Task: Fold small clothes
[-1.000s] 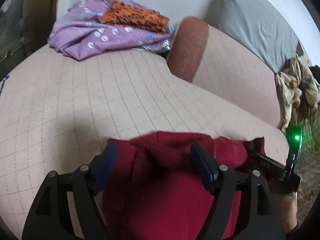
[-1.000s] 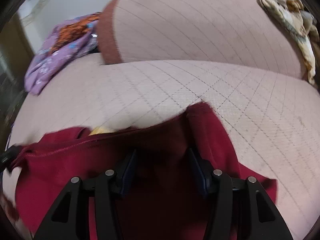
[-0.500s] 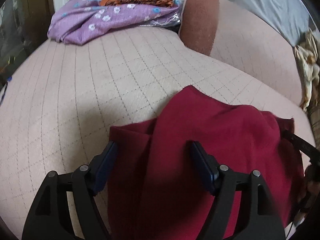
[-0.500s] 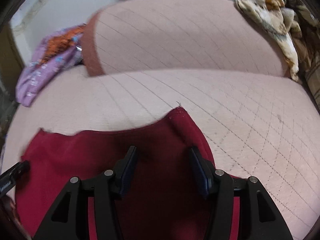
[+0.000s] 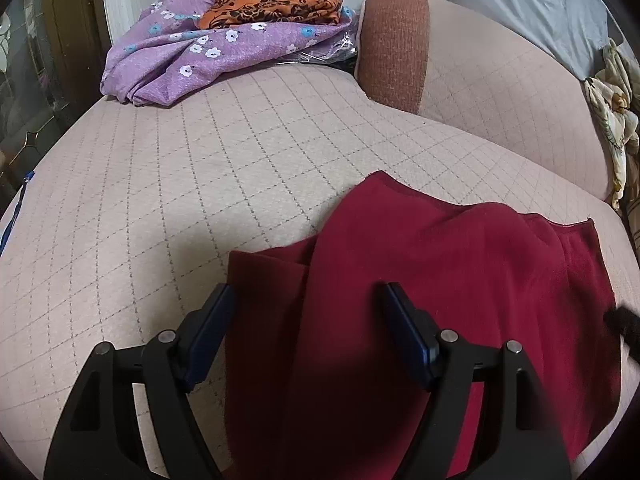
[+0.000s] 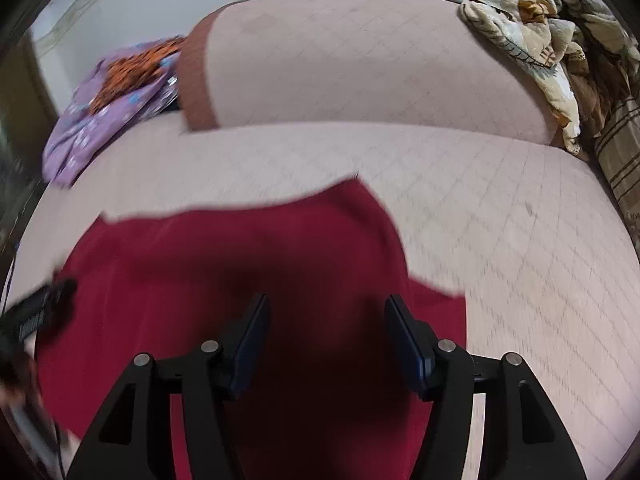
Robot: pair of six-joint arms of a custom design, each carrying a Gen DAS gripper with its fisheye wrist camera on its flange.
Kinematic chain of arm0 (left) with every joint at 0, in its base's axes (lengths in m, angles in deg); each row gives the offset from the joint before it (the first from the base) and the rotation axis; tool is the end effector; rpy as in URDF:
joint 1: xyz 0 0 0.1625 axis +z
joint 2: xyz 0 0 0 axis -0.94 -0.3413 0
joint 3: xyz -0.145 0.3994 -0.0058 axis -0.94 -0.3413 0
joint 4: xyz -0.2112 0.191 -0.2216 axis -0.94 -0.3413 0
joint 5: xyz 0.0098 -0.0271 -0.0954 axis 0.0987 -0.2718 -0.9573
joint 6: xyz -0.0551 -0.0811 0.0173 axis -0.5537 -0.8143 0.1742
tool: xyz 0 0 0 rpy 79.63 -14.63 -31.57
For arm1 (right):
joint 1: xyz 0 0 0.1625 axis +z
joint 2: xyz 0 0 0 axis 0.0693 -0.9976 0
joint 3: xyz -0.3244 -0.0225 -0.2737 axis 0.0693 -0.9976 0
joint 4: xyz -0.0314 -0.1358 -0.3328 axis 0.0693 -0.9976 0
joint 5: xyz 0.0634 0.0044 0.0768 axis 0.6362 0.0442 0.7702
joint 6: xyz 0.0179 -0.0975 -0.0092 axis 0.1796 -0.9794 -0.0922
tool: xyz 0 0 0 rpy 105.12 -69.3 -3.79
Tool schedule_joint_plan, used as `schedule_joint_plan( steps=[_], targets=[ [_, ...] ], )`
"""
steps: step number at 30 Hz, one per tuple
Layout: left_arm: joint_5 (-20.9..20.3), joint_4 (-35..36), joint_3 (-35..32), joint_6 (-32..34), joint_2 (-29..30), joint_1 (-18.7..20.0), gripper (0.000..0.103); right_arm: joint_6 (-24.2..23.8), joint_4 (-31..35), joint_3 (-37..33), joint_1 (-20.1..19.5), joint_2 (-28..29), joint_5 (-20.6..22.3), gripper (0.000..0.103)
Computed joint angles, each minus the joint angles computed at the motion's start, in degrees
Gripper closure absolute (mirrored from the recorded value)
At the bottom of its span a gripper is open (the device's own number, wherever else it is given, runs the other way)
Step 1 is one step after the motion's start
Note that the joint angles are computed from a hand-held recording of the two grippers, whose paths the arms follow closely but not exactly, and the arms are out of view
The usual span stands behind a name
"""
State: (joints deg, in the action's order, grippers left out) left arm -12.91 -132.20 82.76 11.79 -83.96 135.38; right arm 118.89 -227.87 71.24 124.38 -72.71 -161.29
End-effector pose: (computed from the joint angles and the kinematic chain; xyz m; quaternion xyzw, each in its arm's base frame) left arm 0.0000 -0.4731 0.3446 0.2213 0.8906 -0.2486 0.3099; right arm 0.3490 -0.3692 0.0129 -0.0683 -0.8500 0.3524 0.3857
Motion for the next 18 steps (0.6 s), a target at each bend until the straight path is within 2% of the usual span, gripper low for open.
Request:
schedule_joint_plan(
  steps=[4, 6, 10, 12, 16, 18],
  targets=[
    [0.5, -0.6, 0.7, 0.5, -0.6, -0.4, 0.027, 3.0, 0.2, 4.2, 0.2, -0.4, 3.2, 0.042],
    [0.8, -0.5, 1.1, 0.7, -1.1, -0.7, 0.027, 0.4, -5.1, 6.5, -0.7, 0.2, 3.9, 0.042],
    [0.4, 1.6, 2.3, 0.0, -3.8, -1.6, 0.027, 3.3, 0.1, 4.4, 1.0, -1.1, 3.1, 0.042],
    [0.3, 5.2, 2.4, -1.6, -5.4, -2.0, 0.027, 0.8, -2.6, 3.1, 2.2, -0.7, 3.9, 0.042],
    [-0.3, 14.0, 1.7, -5.2, -8.8, -2.8, 0.027, -3.1, -3.4, -1.1, 2.9, 1.5, 4.5, 0.042],
    [-1.1, 17.5, 1.4, -6.4, -10.9, -3.0, 0.027, -7.7, -5.4, -4.8, 2.8, 3.9, 5.8, 0.042]
  ],
)
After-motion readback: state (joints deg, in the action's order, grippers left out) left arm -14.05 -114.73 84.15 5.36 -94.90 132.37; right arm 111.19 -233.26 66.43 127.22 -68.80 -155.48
